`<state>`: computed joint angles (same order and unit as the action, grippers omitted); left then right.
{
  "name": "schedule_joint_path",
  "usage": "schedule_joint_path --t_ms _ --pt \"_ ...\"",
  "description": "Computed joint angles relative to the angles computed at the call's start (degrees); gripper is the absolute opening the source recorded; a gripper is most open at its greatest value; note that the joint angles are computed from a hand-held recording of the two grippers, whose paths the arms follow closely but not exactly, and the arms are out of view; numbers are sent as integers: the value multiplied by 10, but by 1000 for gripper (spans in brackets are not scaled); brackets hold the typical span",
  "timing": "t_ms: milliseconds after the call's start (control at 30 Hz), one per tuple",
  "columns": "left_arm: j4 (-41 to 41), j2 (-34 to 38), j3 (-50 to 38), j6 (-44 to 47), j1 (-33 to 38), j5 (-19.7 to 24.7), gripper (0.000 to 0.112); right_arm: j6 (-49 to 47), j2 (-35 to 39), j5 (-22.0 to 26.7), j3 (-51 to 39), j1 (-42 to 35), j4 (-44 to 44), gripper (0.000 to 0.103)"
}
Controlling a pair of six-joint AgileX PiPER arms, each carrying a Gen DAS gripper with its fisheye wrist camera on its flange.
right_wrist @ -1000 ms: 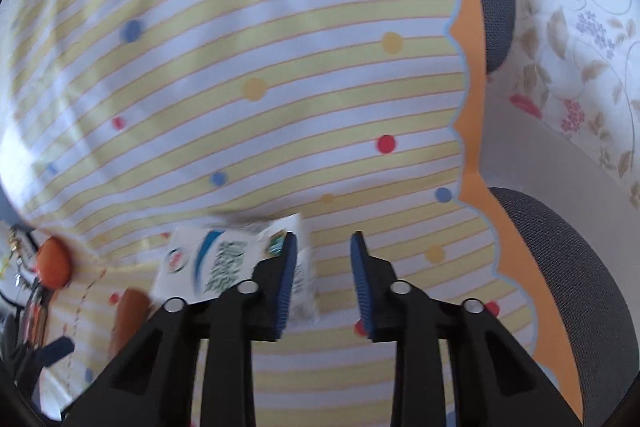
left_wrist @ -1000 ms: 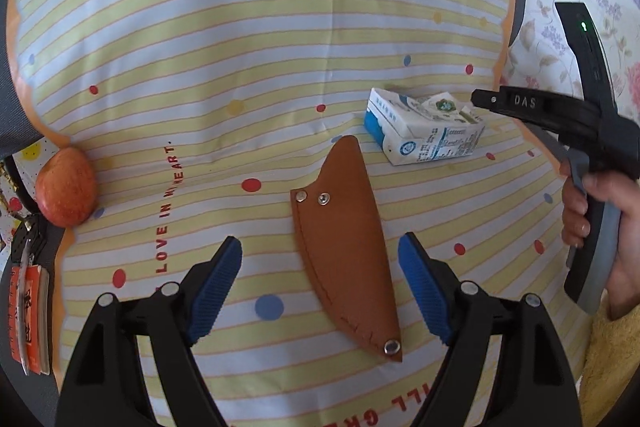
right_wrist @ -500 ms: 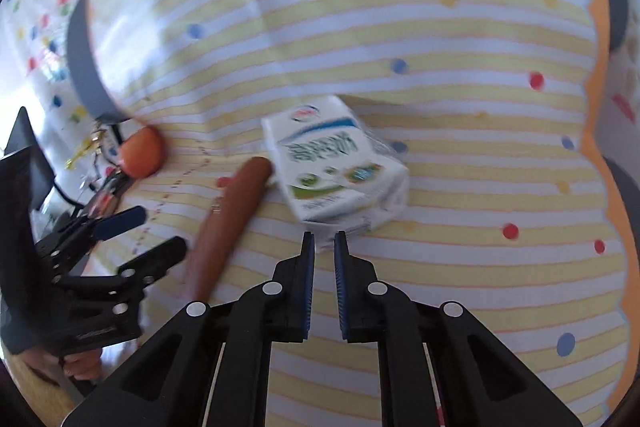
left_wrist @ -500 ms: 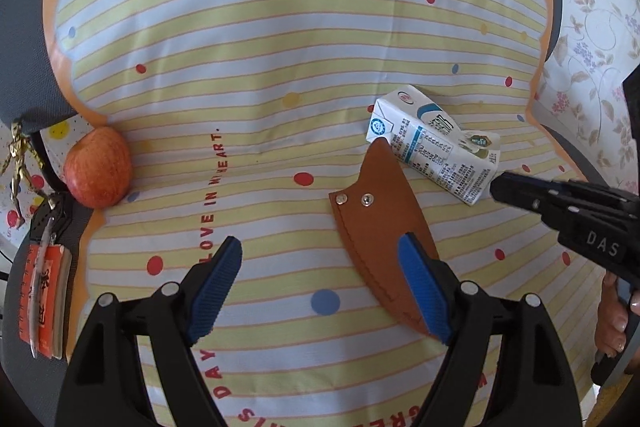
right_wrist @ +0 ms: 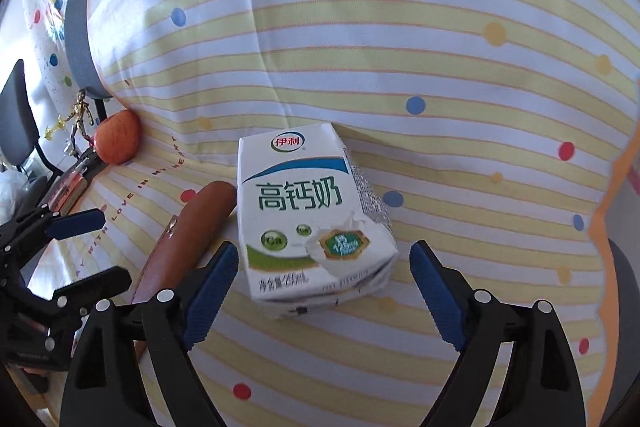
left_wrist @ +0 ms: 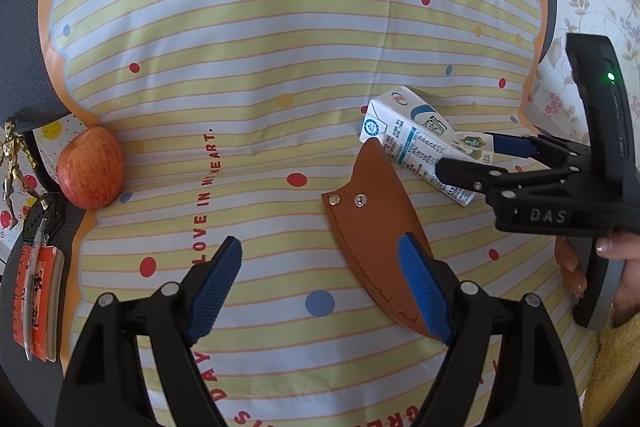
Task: Collect trash
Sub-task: 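Grasp the white milk carton with the right tool and lift it, then grasp the brown leather sheath with the left tool while the right tool holds the carton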
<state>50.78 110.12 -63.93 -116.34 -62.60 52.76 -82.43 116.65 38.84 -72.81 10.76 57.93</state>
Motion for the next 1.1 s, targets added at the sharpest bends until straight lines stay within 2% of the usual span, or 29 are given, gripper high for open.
schedule_joint_path --t_ms 33,67,133,233,333,433,500,667,733,833,967,1000,1100 --pt "-2 1 0 1 0 -1 78 -4 -3 -4 5 2 3 84" --pt "-2 2 -1 1 0 -1 78 -15 -11 -8 16 3 10 76" --pt "-5 2 -1 5 -2 -2 78 -54 -41 -28 59 2 41 75" --pt "-10 7 -9 13 -1 0 78 -119 -99 -97 140 5 110 73" --pt "-12 9 -18 16 -2 -3 78 -91 -150 -133 195 -13 122 73" --pt "-17 19 -35 27 3 -15 78 -87 -192 -108 239 -59 136 73" --pt "-26 30 -53 40 12 -24 72 -123 -221 -105 274 -82 173 73" --pt "-66 75 -120 79 35 -1 66 -239 -277 -90 351 -127 290 74" --pt "-79 87 -141 91 44 8 66 -237 -277 -65 357 -146 293 74" --pt "-86 92 -149 97 56 -12 66 -231 -278 -43 364 -164 295 74" --pt "-83 92 -145 85 58 -41 50 -223 -283 -28 374 -184 284 74" --pt "-71 88 -140 68 50 -38 37 -225 -288 -26 379 -191 281 74" --pt "-26 82 -147 43 4 25 18 -226 -306 -23 396 -209 270 74"
